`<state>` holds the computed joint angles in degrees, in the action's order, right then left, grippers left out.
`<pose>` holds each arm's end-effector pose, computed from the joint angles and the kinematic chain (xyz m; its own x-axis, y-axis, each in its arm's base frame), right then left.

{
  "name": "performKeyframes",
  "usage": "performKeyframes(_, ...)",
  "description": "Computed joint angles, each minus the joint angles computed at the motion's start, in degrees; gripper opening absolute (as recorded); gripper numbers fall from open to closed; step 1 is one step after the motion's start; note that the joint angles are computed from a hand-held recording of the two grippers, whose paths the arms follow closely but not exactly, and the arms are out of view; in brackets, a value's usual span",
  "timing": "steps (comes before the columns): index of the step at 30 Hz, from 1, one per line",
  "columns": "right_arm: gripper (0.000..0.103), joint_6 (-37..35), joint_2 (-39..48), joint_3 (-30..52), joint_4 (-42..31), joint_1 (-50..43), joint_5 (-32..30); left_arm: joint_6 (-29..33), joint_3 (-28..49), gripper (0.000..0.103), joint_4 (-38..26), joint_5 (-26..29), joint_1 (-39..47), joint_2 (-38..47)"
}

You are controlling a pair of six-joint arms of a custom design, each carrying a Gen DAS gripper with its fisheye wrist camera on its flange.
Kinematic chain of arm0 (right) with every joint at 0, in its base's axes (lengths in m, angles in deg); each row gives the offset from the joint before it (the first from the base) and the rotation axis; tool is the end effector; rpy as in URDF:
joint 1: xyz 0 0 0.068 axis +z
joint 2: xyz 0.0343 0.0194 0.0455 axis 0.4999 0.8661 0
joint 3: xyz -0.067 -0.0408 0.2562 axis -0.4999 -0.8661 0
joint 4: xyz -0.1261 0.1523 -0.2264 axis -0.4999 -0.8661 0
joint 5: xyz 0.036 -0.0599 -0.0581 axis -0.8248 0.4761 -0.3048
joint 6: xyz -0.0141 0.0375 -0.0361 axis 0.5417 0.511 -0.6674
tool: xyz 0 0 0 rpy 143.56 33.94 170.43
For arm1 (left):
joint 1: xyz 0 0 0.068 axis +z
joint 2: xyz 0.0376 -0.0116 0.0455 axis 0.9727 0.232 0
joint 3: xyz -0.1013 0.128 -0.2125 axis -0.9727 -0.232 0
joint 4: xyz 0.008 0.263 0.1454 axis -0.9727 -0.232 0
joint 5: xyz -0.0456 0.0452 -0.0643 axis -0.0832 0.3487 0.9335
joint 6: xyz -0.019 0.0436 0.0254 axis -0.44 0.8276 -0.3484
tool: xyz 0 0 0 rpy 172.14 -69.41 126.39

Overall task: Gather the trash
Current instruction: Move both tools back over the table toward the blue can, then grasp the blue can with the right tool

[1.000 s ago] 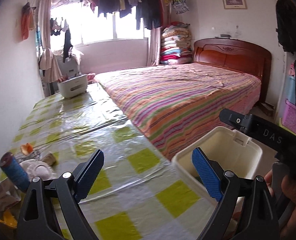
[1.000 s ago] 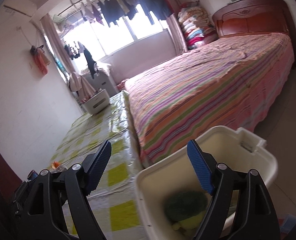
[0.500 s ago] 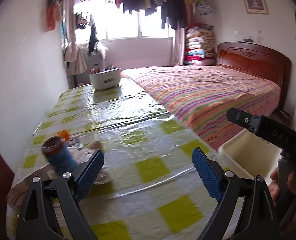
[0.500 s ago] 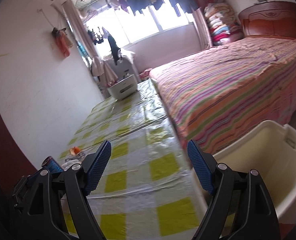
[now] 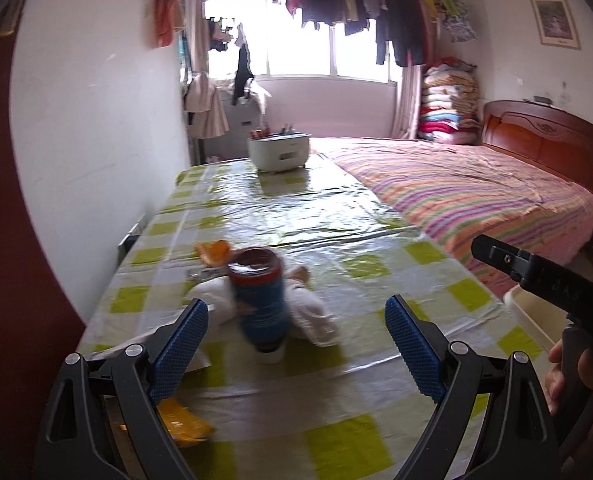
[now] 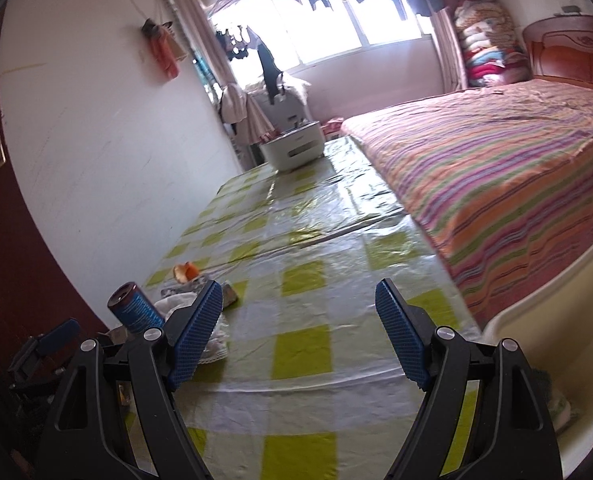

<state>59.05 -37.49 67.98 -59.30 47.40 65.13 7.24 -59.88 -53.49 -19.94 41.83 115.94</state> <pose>0.1929 0.0481 0.1284 -0.3417 0.4541 -0.8228 0.2434 0.8884 0.3892 0.2108 -0.1415 0.1612 -0.3970 0.2569 -0.8812 0.4814 0.8757 0.0384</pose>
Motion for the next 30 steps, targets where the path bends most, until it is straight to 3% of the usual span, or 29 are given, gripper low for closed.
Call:
performKeyframes(17, 0.078, -1.8, 27.5, 12.0, 14.0, 10.4, -1.7, 3.1, -2.9, 0.087, -3.0, 7.0, 16.7, -4.6)
performKeyframes(30, 0.078, -8.9, 42.7, 26.5, 13.7, 14.7, -4.9, 3.4, -2.4, 0.087, -4.4, 13.8, 27.6, -3.9)
